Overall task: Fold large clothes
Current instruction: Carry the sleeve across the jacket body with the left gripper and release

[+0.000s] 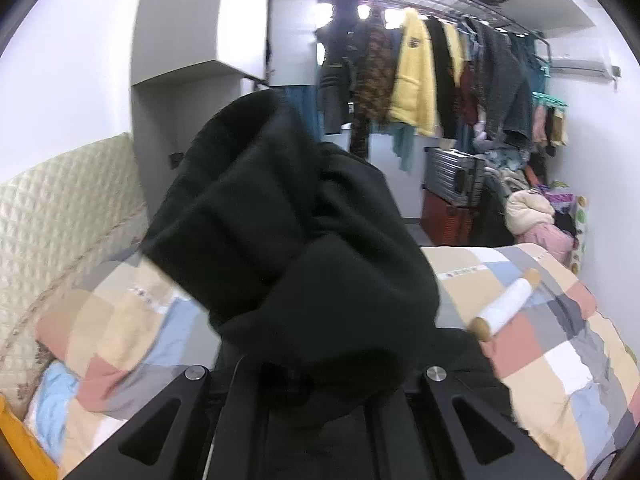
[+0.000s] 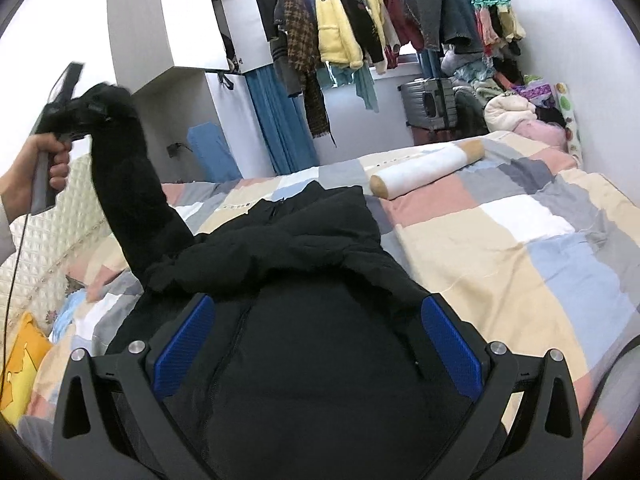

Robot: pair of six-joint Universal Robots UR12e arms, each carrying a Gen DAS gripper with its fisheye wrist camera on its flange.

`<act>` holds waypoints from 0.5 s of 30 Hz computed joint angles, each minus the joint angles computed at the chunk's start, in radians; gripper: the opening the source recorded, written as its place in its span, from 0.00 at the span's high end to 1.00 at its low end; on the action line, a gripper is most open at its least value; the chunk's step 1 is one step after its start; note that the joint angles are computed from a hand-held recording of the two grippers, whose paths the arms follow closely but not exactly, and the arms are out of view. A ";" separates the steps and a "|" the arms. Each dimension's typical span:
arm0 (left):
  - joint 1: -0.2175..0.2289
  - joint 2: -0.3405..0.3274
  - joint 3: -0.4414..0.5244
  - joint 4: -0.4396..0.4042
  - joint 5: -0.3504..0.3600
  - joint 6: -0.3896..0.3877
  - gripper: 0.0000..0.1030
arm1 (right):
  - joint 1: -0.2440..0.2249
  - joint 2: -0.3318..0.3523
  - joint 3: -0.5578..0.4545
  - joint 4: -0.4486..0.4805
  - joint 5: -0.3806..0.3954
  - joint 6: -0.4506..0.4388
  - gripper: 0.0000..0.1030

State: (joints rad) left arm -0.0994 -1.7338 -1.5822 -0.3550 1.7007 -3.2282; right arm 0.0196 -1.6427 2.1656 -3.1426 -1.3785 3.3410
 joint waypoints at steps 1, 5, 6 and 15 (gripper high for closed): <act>-0.014 -0.008 0.001 0.007 0.004 0.000 0.95 | -0.001 -0.002 0.004 -0.007 -0.002 0.003 0.00; -0.085 -0.049 -0.004 0.050 0.034 0.014 0.95 | -0.027 -0.012 0.024 -0.032 0.019 0.020 0.00; -0.099 -0.060 -0.009 0.062 0.039 0.018 0.95 | -0.035 -0.015 0.029 -0.035 0.030 0.026 0.00; -0.224 -0.177 -0.024 0.016 0.085 0.046 0.94 | -0.093 -0.025 0.061 -0.065 0.107 0.097 0.00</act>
